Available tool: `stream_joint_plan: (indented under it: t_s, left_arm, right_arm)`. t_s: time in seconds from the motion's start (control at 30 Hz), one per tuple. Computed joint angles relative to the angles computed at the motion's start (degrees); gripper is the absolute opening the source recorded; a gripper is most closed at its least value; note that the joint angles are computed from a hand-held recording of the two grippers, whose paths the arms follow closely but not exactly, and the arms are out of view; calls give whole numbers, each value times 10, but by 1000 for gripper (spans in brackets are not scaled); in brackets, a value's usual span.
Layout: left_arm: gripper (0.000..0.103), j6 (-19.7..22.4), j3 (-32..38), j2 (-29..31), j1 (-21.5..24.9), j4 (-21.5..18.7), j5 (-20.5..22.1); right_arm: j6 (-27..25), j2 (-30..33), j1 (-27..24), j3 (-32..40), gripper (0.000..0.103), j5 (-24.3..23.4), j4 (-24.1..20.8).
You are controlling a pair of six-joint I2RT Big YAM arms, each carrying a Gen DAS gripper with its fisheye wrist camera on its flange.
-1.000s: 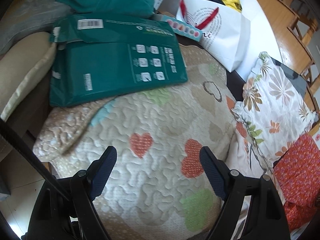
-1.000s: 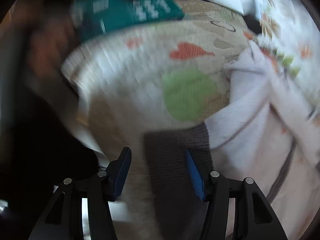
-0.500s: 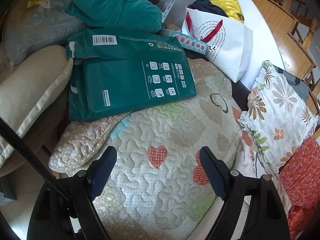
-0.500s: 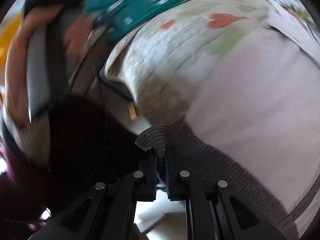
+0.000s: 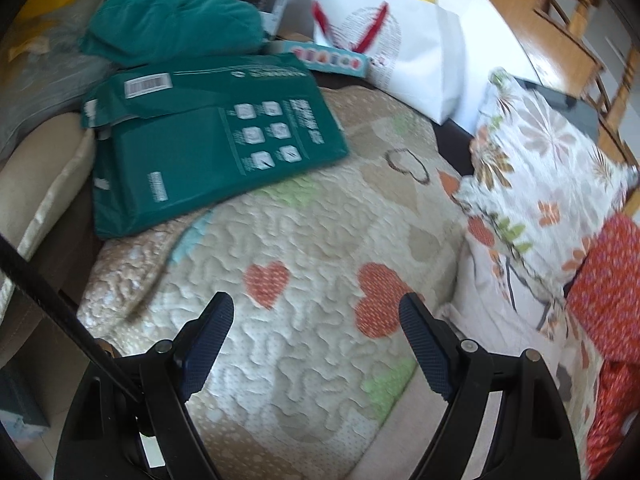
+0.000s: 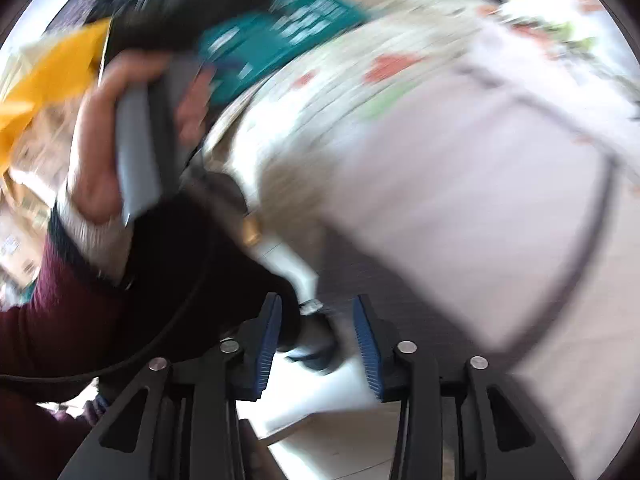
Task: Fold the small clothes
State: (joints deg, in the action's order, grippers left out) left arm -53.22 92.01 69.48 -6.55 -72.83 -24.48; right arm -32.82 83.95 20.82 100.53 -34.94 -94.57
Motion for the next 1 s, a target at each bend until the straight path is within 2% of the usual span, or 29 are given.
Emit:
stream_joint_plan:
  t_s: [0.23,0.3,0.4,0.47,0.5,0.57,0.63,0.77,0.93,1.0]
  left_arm:
    - [84,16,35,44,-31,-10,13]
    - [84,25,46,59,-41,-10,22]
    - [84,42,63,83,-56,-13,26]
    - [84,55,71,98,-62,-13,40]
    - [84,61,76,107,-64,-13,50]
    - [84,66,83,123,-68,-17,69]
    - [84,64,83,131,-71,-15,81]
    - [84,64,87,144,-82,-8,99]
    - [84,66,96,160,-96,-1,98]
    - [84,64,90,158,-98,11,103]
  right_arm:
    - [58,36,-116,73,49,40,51]
    - [93,66,-150,116,55,40,67]
    - [160,104,-192,164,56,61,107]
    - [193,134,-225,203,58,81,128]
    - [221,144,-238,209,60,101,152]
    - [255,169,-257,232,62,104,168]
    - [285,194,-266,260,63,103,161]
    - [340,267,-271,354,63,62,113]
    - [358,330,-261,439,65,54,88]
    - [369,356,-253,476,69,57,86]
